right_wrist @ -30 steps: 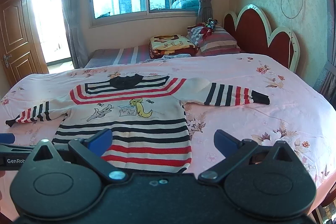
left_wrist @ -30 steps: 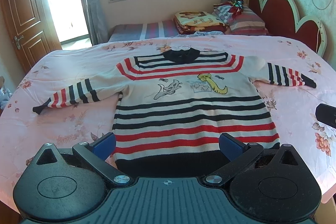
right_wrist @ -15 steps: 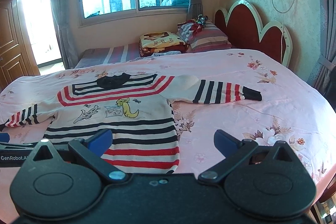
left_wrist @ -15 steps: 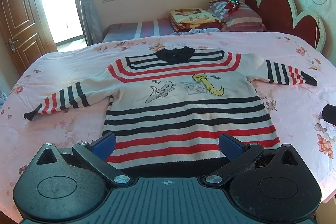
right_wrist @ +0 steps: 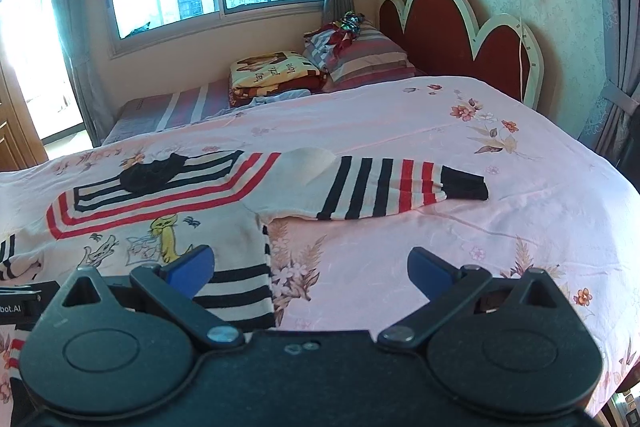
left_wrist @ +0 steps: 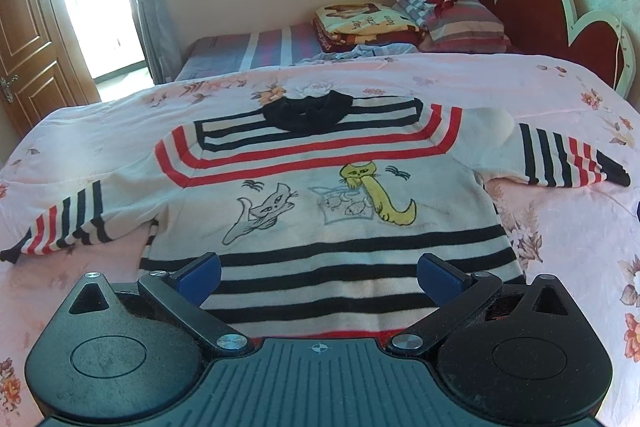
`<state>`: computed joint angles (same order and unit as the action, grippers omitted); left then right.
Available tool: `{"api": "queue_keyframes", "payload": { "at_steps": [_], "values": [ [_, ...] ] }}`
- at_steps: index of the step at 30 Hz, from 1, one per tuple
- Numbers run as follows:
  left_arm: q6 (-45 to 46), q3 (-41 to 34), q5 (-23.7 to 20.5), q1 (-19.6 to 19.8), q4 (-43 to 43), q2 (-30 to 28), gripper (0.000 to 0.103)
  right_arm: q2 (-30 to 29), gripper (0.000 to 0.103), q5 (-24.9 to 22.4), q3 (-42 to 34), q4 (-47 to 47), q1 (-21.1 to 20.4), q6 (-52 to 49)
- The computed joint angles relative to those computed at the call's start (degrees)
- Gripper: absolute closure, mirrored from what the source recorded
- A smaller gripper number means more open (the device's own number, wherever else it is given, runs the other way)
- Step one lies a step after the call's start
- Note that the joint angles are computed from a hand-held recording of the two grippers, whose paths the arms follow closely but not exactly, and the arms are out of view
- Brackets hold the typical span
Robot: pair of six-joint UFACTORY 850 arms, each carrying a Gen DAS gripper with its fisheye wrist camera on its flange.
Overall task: Fold small clothes
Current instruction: 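Move the right tool to the striped sleeve cuff and grasp it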
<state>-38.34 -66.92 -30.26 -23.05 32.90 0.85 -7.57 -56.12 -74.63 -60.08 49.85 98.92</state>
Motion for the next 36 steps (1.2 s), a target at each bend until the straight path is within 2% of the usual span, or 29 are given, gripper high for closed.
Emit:
{"api": "queue_keyframes", "payload": {
  "at_steps": [12, 15, 22, 24, 29, 31, 36],
  "values": [
    [2.0, -13.1, 0.6, -1.3, -2.8, -16.6, 0.0, -2.4, 0.001, 10.3, 1.9, 2.7, -12.8, -2.9],
    [2.4, -16.3, 0.6, -1.6, -3.0, -20.1, 0.0, -3.6, 0.008, 13.1, 2.3, 3.4, -16.3, -2.5],
    [4.3, -23.1, -1.4, -1.9, -4.2, -26.7, 0.0, -6.3, 0.015, 18.4, 2.3, 7.9, -24.3, -2.2],
    [4.2, -24.2, -1.6, -1.9, -4.2, -27.7, 0.0, -7.4, 0.026, 19.2, 1.8, 10.4, -26.0, -3.2],
    [3.6, -26.1, -2.6, -1.3, -3.3, -29.5, 0.0, -8.3, 0.032, 22.1, 2.6, 10.3, -29.1, 1.1],
    [3.6, -26.3, -2.5, -0.8, -4.1, -29.8, 0.0, -8.7, 0.039, 23.0, 2.8, 9.9, -30.2, 3.8],
    [5.4, -26.9, -2.7, 0.3, -6.0, -30.5, 0.0, -9.8, 0.075, 22.9, 2.4, 6.3, -31.4, 7.7]
  ]
}}
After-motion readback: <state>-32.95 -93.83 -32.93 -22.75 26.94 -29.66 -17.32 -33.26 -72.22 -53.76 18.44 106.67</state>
